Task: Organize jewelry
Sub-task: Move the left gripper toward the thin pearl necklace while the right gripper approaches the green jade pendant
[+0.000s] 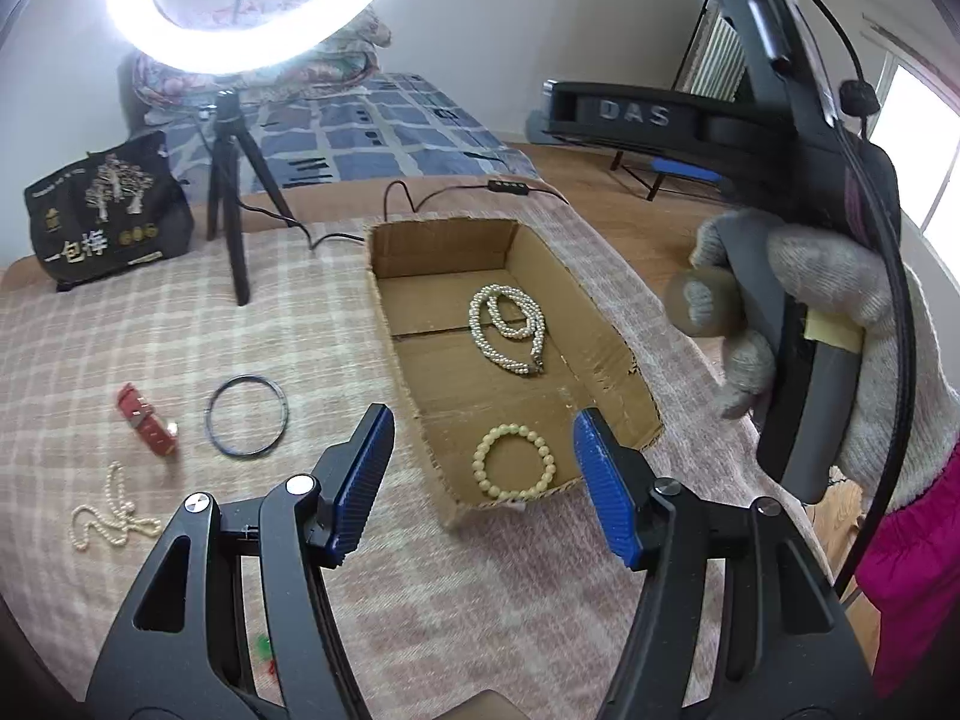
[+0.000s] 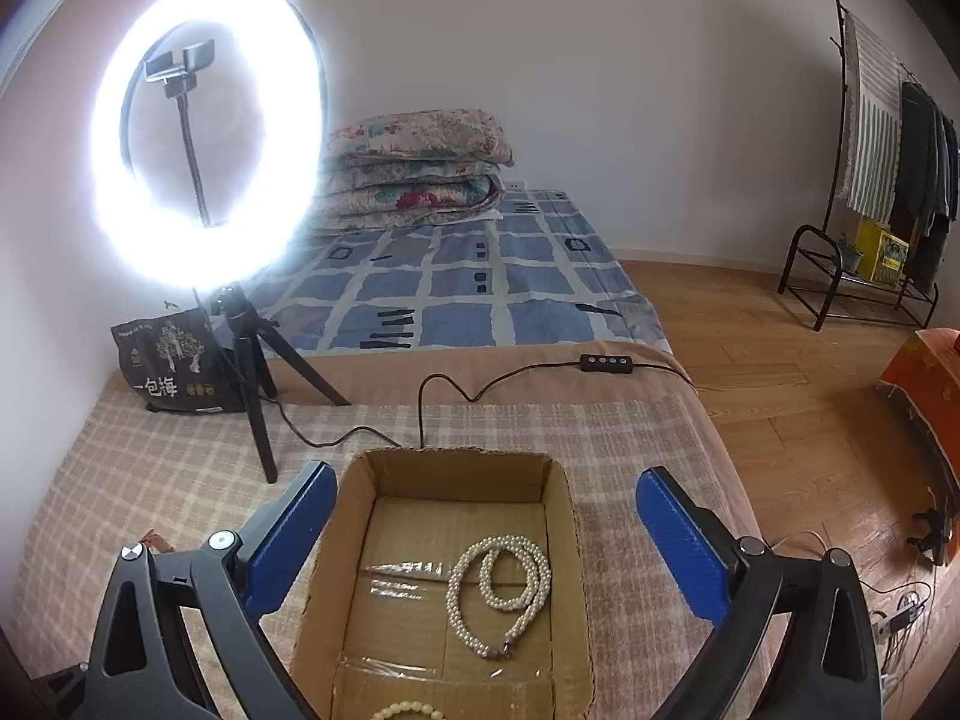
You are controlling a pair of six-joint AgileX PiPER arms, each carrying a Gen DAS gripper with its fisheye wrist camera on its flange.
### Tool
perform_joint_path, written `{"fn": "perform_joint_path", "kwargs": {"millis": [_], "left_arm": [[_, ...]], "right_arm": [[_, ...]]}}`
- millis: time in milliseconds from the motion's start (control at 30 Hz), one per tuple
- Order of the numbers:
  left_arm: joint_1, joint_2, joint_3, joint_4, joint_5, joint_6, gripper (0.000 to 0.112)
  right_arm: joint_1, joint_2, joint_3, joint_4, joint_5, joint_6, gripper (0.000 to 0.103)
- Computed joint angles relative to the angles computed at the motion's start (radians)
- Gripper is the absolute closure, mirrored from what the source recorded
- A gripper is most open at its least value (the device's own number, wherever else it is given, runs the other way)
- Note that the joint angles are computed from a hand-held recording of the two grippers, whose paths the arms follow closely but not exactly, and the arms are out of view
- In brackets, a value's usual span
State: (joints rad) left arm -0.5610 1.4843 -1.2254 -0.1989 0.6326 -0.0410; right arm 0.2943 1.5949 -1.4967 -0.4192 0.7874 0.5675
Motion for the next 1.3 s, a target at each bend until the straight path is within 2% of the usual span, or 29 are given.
{"fn": "perform_joint_path", "kwargs": {"millis": [233,467,700,933,1067,1167,1300], "left_arm": [[0.073,-0.115,0.06,0.0,0.04,0.032,0.048],[0.234,-0.216,0.095,-0.075,0.103,0.176,0.048],[0.521,-0.248,0.108,-0.248,0.186,0.449,0.048],[0.772,-0.199,0.115,-0.377,0.255,0.647,0.048],[0.861,-0.152,0.108,-0.412,0.283,0.719,0.048],[0.906,-0.116,0.105,-0.42,0.299,0.765,0.048],[0.943,-0.069,0.104,-0.421,0.316,0.806,0.048]], "right_arm": [[0.064,-0.109,0.057,-0.048,0.045,0.077,0.002],[0.144,-0.238,0.149,-0.081,0.065,0.179,0.002],[0.328,-0.328,0.225,-0.171,0.117,0.3,0.002],[0.532,-0.323,0.276,-0.22,0.153,0.41,0.002],[0.62,-0.284,0.299,-0.215,0.14,0.452,0.002],[0.651,-0.244,0.324,-0.189,0.081,0.436,0.002],[0.665,-0.185,0.356,-0.145,0.003,0.363,0.012]]}}
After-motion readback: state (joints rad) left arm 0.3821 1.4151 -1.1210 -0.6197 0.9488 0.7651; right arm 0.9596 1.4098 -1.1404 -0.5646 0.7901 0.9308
